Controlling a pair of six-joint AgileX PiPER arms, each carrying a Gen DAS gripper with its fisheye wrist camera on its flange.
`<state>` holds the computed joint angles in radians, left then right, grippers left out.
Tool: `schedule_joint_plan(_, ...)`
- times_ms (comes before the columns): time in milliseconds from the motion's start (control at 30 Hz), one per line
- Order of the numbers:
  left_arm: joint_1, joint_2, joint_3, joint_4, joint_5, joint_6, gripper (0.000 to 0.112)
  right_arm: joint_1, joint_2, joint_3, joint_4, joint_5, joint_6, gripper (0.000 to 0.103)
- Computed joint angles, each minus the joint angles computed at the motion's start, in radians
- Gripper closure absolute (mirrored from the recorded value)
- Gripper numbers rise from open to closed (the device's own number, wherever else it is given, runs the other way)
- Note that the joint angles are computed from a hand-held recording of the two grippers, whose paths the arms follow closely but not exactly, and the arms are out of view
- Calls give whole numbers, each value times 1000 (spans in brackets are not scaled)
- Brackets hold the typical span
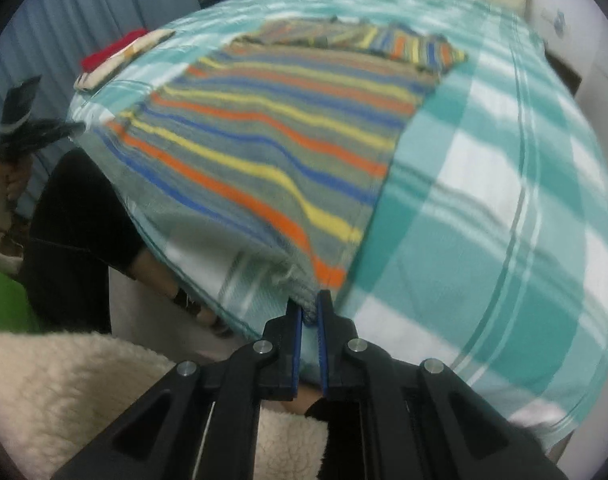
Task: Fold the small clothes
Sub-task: 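Grasp the sweater hem with both grippers and fold it toward the collar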
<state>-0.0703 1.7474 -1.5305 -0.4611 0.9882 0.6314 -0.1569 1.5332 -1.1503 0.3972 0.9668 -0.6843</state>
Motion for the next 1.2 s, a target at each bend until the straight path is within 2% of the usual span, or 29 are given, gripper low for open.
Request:
schedule_joint_plan(67, 24, -8, 21, 21, -10, -35, 107, -43, 18, 6, 10, 45, -25, 85)
schedule_joint_plan(100, 38, -13, 31, 4, -15, -40, 99, -67, 16, 16, 16, 61, -34, 80)
schedule_joint_plan(133, 68, -2, 19, -49, -6, -45, 90, -98, 14, 19, 37, 79, -47, 70)
schedule_joint_plan(167, 80, 10, 10, -84, -10, -53, 64, -148, 14, 18, 91, 103, -77, 66)
schedule_joint_plan(200, 83, 9, 24, -107, -34, -53, 43, -196, 20, 17, 154, 124, -101, 66)
schedule_joint_plan(267, 58, 32, 24, -141, -85, -64, 37, -294, 69, 6, 310, 166, -122, 65)
schedule_joint_plan(367, -2, 125, -51, -127, -51, -124, 37, -319, 168, -9, 397, 188, -85, 65)
schedule_joint_plan(433, -38, 171, -86, -107, -28, -164, 42, -297, 236, -15, 435, 210, -102, 65)
schedule_joint_plan(467, -54, 188, -98, -97, -20, -176, 66, -281, 265, -14, 456, 219, -111, 68)
schedule_joint_plan(500, -67, 201, -109, -87, -2, -181, 111, -267, 281, -14, 470, 229, -116, 76)
schedule_joint_plan(533, -80, 211, -122, -69, 22, -186, 107, -244, 274, -14, 462, 221, -110, 99)
schedule_joint_plan(600, -87, 160, -66, -54, -17, -162, 109, -220, 230, -16, 418, 222, -80, 99)
schedule_joint_plan(700, -53, 94, -13, -59, -7, -114, 109, -209, 127, -26, 300, 231, 8, 100)
schedule_joint_plan(767, -36, 98, -11, -46, 7, -116, 109, -208, 95, -28, 244, 218, 42, 100)
schedule_joint_plan(833, -46, 134, -25, -15, 1, -142, 109, -192, 138, -41, 221, 188, 89, 100)
schedule_joint_plan(933, -113, 179, -57, 103, -36, -223, 109, -125, 203, -19, 149, 67, 137, 100)
schedule_joint_plan(1033, -144, 175, -96, 221, 1, -305, 102, -126, 217, -49, 143, 77, 156, 99)
schedule_joint_plan(1100, -159, 154, -126, 311, 45, -356, 90, -155, 198, -43, 164, 110, 132, 93)
schedule_joint_plan(1133, -157, 122, -133, 343, 48, -361, 86, -186, 190, -48, 167, 134, 122, 81)
schedule_joint_plan(1167, -153, 97, -150, 364, 49, -363, 75, -214, 168, -36, 167, 141, 118, 63)
schedule_joint_plan(1200, -148, 85, -194, 383, 63, -366, 62, -238, 140, -13, 174, 126, 107, 56)
